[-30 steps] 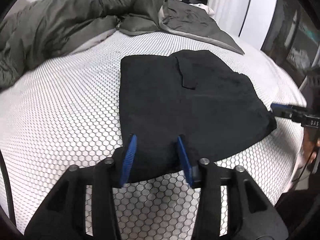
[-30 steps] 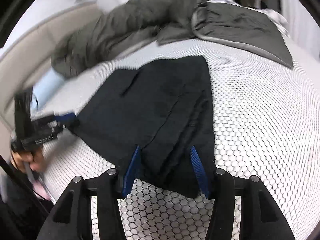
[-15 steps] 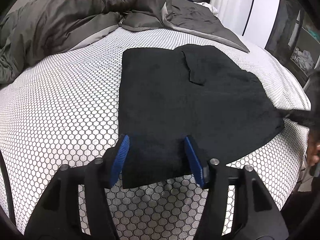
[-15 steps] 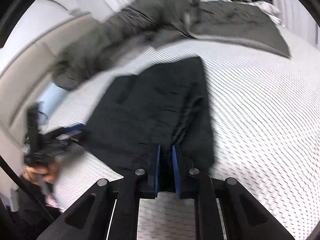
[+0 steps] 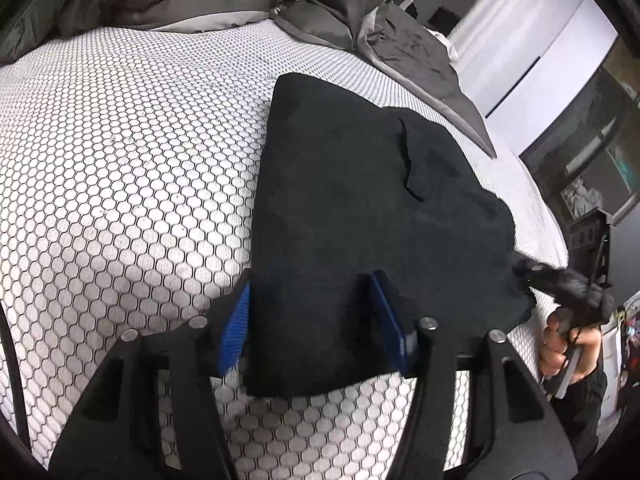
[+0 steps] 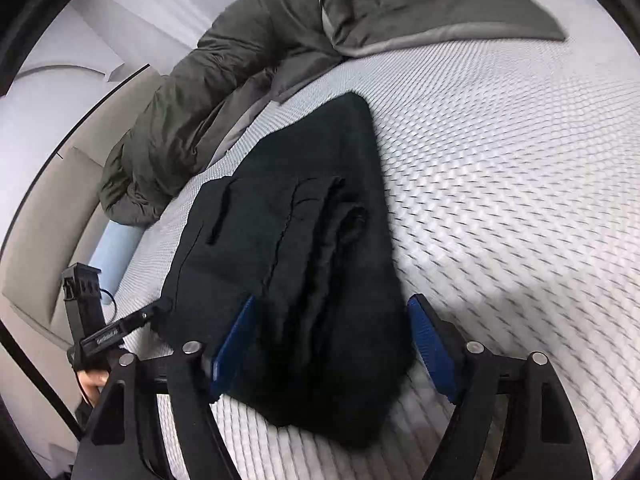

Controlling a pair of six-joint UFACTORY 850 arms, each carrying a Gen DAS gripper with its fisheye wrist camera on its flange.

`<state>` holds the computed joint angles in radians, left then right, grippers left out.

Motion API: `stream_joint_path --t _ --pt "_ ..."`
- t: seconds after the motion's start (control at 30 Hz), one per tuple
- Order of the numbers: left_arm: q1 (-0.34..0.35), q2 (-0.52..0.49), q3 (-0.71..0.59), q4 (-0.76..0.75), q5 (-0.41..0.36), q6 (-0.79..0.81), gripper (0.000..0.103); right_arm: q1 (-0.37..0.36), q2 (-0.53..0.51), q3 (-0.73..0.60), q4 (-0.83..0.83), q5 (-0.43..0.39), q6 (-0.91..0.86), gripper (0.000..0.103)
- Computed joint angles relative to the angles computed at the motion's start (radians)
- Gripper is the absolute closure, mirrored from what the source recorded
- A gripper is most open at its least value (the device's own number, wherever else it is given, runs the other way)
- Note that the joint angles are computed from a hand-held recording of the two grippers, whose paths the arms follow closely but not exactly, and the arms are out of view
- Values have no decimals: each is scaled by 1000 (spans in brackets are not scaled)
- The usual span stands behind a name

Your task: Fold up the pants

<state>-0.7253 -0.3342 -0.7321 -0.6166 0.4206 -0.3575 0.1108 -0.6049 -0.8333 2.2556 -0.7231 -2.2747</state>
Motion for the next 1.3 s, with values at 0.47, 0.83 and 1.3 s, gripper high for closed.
stream_joint_path --t 0.47,0.83,1.3 --pt "10 35 33 -272 26 318 62 122 -21 -91 157 123 -115 68" --pt "-95 27 -12 -656 111 696 54 188 67 27 421 115 -437 48" --pt "-295 84 -9 -951 348 922 16 164 188 239 636 -80 -705 5"
